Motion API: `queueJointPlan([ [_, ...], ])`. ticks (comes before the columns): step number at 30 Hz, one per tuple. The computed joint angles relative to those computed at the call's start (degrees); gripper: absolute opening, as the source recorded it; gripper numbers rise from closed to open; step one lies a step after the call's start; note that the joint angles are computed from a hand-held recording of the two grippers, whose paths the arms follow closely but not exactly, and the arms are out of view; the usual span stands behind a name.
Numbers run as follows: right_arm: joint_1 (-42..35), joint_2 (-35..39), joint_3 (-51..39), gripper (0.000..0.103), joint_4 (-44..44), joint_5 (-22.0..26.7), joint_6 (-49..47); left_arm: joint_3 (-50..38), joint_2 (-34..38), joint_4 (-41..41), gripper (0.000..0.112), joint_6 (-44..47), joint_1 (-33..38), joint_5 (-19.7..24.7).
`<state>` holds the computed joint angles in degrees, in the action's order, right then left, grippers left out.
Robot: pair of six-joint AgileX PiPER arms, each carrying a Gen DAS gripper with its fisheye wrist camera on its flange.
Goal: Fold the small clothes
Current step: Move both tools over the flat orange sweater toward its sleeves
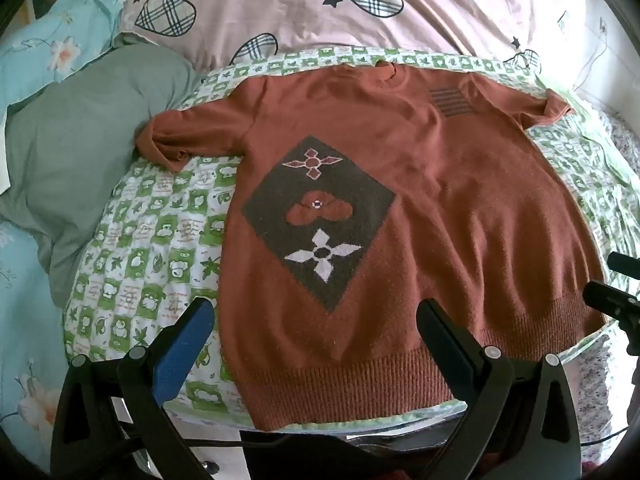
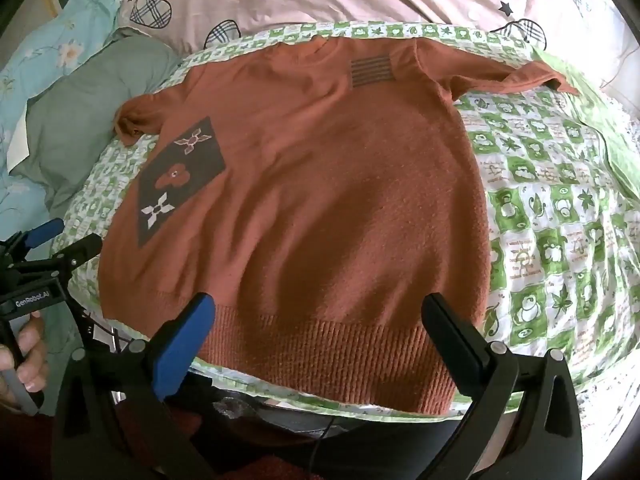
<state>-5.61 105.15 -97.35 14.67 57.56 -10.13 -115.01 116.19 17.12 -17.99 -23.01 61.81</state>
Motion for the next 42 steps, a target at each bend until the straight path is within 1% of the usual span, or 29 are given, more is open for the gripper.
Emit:
queueJointPlan([
  [8,-0.09,0.24,-0.67,0.103,0.1,0.44,-0.15,-0.76,0.57,-0.14,0.101,0.06,-0.33,0.31],
  [16,-0.55,0.46,-0.58,0.103,0.53,0.27,-0.85,-0.34,0.33,-0.61,0.101,0.18,-0.17,-0.32],
  [18,0.03,0.52,-1.77,0.103,-0.05,1.24,0.18,-0.29,0.3,-0.42,0.101,-0.16,-0.24,-0.34],
  [20,-0.04,0.51,-1.69,0.103,0.25,1.08,-0.05,-0.15,0.22,-0.85,0.101,0.33,0.03,-0.56],
  [29,-0.47,0.65,-1.54,0.103,0.69,0.99,-0.46,-1.69,1.2,-1.35,0.101,1.31,0.22,0.44],
  [34,0.49,1.81,-5.08,0.103,-0.08,3.24,1.95,-3.26,2.29,-2.42,0.101,2.05,0.54,1.67],
  [36,0.51,2.06,-4.33,0.103,0.09,1.4,1.62,-2.58,2.49,-0.73,0.101,1.28,0.23,0.3],
  [37,-0.81,0.99,-1.5,0.103,0.12,-1.88,-0.83,-3.49,3.14,-1.21,0.101,1.64,0.4,0.87],
  [38,-1.02,0.95,-0.97,0.103,0.49,-2.87,-1.04,-4.42,3.68,-1.8,0.101,1.98,0.58,1.63],
  [40,-1.39,1.72,-1.88,0.103,-0.4,-2.02,-0.41,-6.15,4.86,-2.67,0.101,2.43,0.98,2.57],
  [41,-1.78,2.22,-2.29,0.103,-0.62,-1.77,-0.38,-5.54,4.87,-1.68,0.101,1.93,0.89,1.13],
  [42,-2.09,2.45,-2.36,0.103,-0.76,-2.24,-0.42,-5.87,5.16,-1.93,0.101,1.98,1.02,1.04],
])
